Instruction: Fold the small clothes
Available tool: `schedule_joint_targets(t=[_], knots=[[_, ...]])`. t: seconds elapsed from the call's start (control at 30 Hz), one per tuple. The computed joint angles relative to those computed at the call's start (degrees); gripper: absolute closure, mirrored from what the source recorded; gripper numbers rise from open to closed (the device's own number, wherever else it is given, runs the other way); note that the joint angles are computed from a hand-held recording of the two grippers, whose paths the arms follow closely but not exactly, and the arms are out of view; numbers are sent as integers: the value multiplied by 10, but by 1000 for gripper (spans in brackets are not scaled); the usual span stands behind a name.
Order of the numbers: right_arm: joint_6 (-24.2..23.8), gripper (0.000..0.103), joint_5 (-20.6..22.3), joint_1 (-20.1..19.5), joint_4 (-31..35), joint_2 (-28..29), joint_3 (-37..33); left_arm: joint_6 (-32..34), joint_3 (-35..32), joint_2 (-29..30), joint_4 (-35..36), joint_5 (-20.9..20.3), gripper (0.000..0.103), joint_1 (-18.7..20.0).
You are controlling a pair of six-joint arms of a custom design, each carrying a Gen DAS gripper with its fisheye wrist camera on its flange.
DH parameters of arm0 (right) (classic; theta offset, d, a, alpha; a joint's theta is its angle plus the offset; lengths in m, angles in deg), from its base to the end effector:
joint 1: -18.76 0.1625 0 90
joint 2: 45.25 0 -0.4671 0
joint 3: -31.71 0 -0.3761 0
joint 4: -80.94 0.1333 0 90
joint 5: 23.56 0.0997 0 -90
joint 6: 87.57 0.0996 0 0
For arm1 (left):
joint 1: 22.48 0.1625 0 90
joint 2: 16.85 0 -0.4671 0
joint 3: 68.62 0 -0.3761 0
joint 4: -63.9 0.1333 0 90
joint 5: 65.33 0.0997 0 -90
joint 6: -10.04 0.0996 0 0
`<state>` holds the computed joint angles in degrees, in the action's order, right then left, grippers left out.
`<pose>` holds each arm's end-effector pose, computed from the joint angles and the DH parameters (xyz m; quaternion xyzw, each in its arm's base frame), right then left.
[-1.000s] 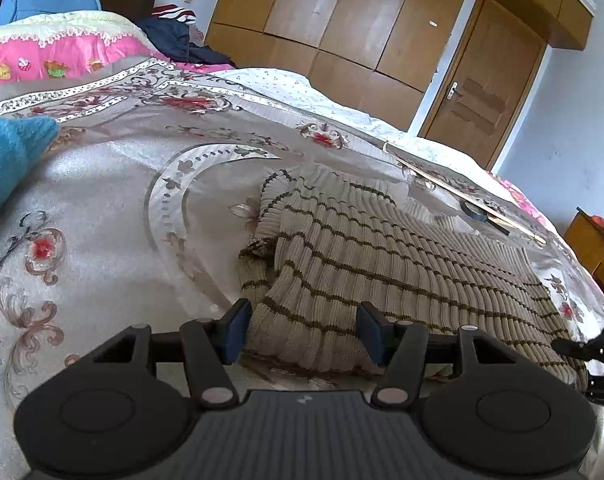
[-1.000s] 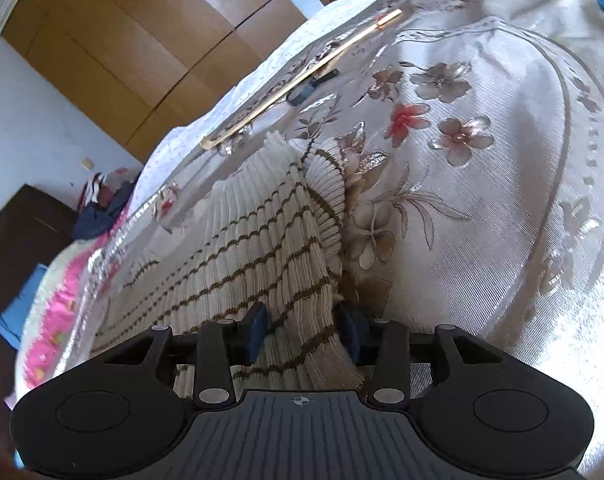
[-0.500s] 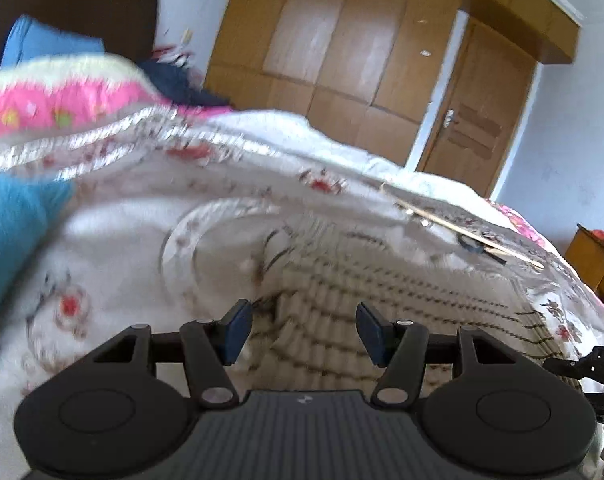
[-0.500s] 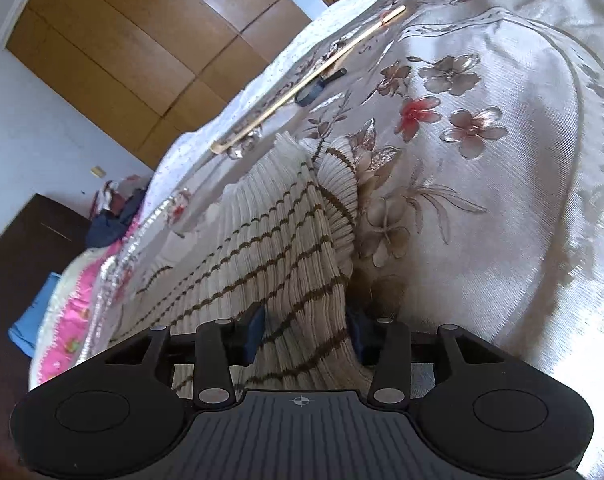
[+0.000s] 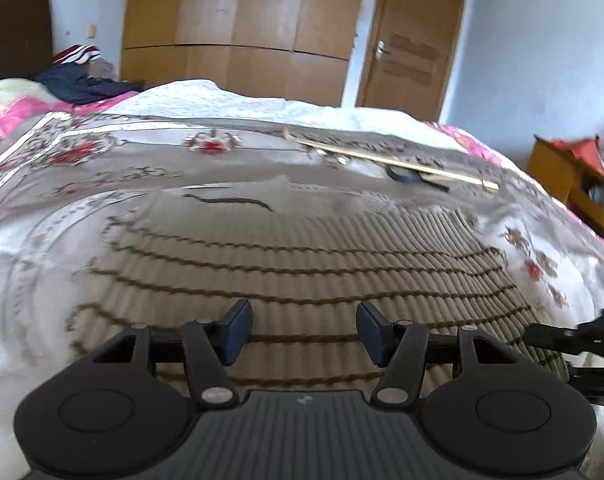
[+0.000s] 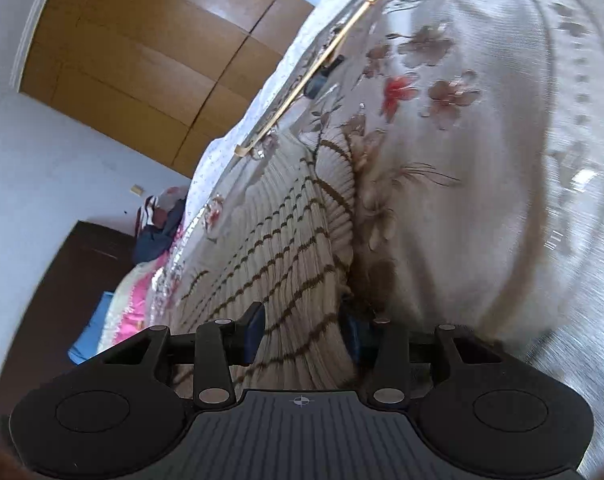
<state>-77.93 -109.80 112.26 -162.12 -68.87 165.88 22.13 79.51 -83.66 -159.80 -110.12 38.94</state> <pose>0.1662 -0.4272 -0.0084 0.0380 0.9308 -0.3564 0.0718 0.0083 -0.4112 0.2562 0.1288 0.8357 -0.4527 0.2829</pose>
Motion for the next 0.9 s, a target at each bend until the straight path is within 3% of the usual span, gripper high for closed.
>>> schedule_joint_targets(t=[0.2,0.27,0.4,0.47,0.67,0.8,0.9], knots=[[40,60,29,-20,-84,15,88,1,-13,17,5,3,36,-1],[56,62,44,-25,-72,26,87,6,-13,21,6,10,36,-4],[93,62,7,5,-92,54,49,12,-12,21,18,18,35,-11],[142,62,-12,22,-100,69,16,19,-13,21,18,16,35,-10],[241,62,-54,42,-202,143,-76,27,-21,15,25,6,35,-4],[277,60,-45,41,-224,161,-108,43,-31,18,22,-1,35,4],[258,60,-44,38,-243,166,-109,54,-38,22,30,-5,35,10]])
